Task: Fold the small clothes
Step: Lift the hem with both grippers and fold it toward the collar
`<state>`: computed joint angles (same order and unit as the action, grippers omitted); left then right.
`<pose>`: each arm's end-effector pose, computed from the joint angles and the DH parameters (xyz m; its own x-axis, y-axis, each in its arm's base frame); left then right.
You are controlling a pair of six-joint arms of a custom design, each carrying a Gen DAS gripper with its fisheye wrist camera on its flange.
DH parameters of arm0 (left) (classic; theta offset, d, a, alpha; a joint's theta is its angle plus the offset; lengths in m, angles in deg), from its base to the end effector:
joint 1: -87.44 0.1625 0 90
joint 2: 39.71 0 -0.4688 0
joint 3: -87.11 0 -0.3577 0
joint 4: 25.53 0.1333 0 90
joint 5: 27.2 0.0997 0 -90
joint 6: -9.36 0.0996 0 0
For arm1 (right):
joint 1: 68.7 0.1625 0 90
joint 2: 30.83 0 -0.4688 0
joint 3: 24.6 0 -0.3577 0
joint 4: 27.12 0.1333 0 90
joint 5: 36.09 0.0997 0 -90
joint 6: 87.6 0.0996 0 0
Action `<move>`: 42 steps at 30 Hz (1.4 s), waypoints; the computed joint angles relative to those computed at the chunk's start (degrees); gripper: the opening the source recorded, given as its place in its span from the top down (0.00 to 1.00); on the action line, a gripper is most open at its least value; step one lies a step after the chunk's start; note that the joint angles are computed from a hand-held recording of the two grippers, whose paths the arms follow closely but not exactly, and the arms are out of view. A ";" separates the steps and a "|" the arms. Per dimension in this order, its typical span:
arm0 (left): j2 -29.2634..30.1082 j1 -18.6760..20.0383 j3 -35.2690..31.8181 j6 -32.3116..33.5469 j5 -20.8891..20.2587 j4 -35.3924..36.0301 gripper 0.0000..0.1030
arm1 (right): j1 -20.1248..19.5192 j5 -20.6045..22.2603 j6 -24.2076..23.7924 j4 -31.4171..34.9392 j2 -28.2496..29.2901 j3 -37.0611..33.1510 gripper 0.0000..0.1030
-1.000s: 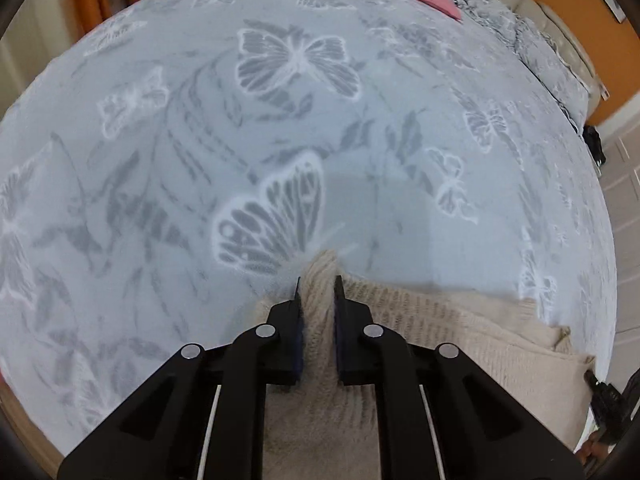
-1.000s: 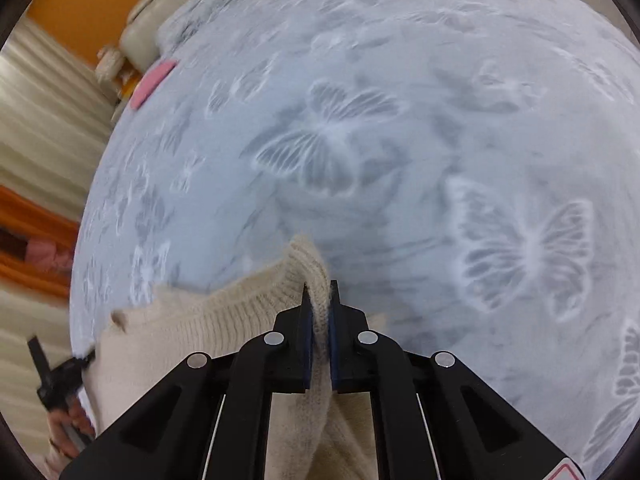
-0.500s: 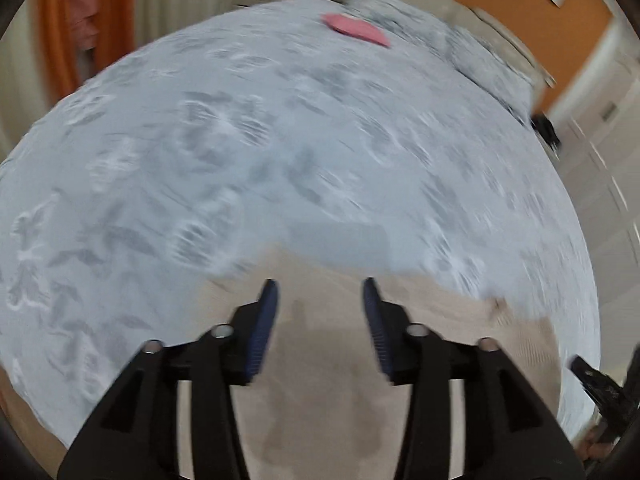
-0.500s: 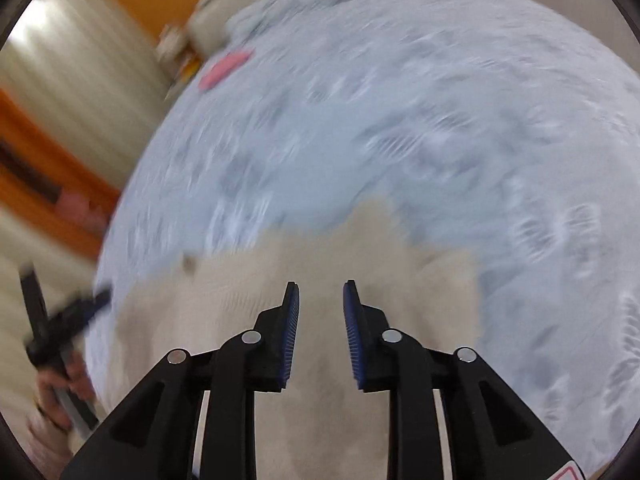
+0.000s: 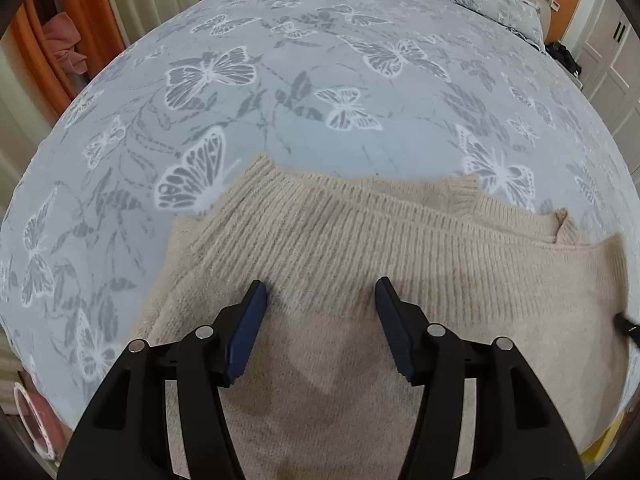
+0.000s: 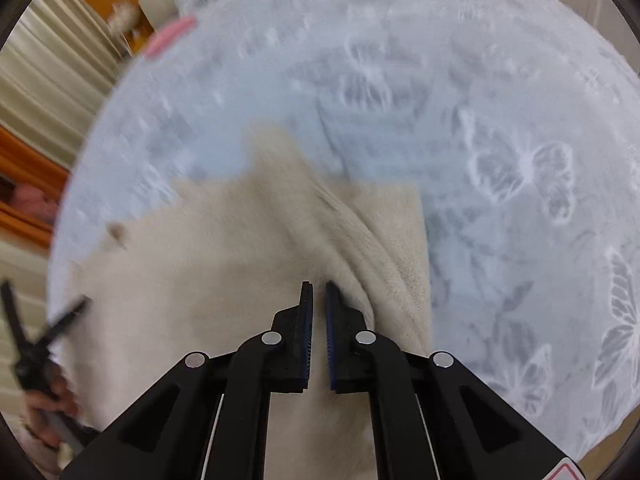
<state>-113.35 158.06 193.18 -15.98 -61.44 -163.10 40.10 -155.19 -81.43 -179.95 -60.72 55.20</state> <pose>0.0226 -0.5855 0.3924 -0.6816 -0.4051 -0.6094 0.0317 0.8157 -0.5776 0.3231 -0.6859 0.0599 -0.8910 -0.0784 0.4472 -0.2196 0.9365 -0.2732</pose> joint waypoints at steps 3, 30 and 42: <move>-0.34 -0.22 0.89 -0.05 0.09 -0.74 0.47 | 0.41 -0.18 -1.85 -1.54 -0.22 1.15 0.93; -4.03 -0.03 2.02 -3.12 -4.79 -1.30 0.39 | -1.47 1.95 2.84 -1.06 -5.33 5.07 0.60; -20.77 5.88 11.10 -28.99 -23.98 2.71 0.26 | -6.31 15.62 14.26 -8.74 -12.57 25.66 0.41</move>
<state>-134.12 163.94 204.29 -44.98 -85.42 -160.39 33.79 -139.57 -67.17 -188.70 -73.29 80.86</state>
